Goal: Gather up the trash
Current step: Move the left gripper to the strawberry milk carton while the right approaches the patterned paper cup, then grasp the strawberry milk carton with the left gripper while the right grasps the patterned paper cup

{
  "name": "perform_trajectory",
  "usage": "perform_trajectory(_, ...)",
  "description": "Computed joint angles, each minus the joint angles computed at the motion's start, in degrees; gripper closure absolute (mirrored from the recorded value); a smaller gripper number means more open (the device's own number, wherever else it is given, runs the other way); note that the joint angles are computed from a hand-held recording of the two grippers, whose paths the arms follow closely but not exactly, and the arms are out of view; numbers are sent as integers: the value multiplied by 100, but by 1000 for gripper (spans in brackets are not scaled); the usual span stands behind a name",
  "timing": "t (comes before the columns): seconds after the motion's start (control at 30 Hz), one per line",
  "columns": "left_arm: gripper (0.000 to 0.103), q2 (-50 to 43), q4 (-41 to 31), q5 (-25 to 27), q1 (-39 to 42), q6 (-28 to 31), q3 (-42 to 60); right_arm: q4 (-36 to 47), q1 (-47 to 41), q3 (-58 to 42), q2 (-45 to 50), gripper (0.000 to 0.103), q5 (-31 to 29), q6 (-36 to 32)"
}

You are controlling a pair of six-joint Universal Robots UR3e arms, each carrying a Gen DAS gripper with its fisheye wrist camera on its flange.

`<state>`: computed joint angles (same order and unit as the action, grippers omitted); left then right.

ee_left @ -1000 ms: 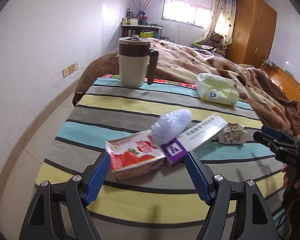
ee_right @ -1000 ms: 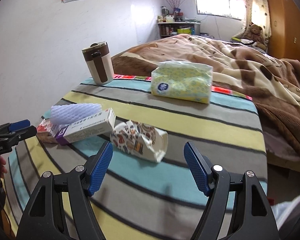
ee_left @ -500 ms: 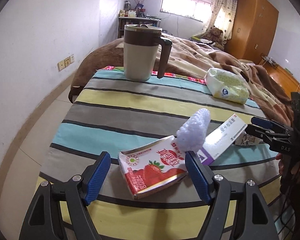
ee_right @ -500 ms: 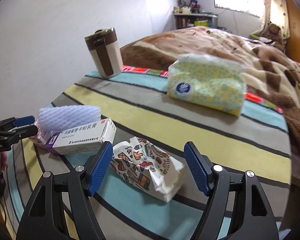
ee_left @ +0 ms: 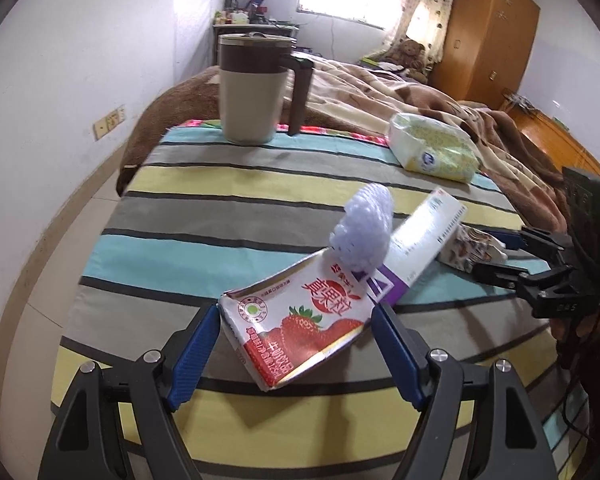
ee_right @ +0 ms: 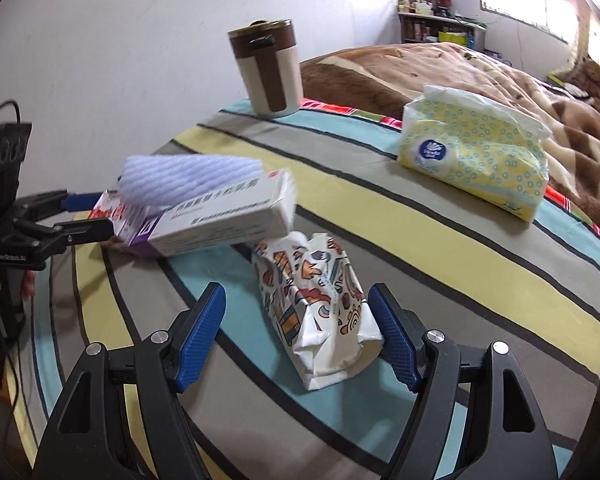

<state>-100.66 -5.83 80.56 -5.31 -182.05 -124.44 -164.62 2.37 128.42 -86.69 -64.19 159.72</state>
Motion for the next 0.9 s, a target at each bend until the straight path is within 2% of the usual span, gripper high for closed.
perform_trajectory(0.1, 25, 78, -265, -82, -125, 138, 47, 3, 122, -61, 58, 28, -258, 122)
perform_trajectory(0.23, 25, -103, -206, 726, -584, 349, 302, 128, 180, -113, 68, 28, -440, 214)
perform_trajectory(0.33, 25, -251, -218, 651, -519, 388, 455, 15, 189, -80, 104, 28, -496, 250)
perform_trajectory(0.43, 25, -485, -273, 816, -616, 614, 680, 15, 208, -128, 144, 28, -510, 273)
perform_trajectory(0.57, 25, -664, -315, 614, -577, 669, 830, -40, 246, -196, 238, 28, -552, 330)
perform_trajectory(0.7, 25, -912, -512, 611, -593, 573, 1015, -138, 253, -191, 257, 43, -630, 434)
perform_trajectory(0.9, 26, -810, -361, 549, -566, 428, 804, -214, 197, -128, 235, 56, -577, 526)
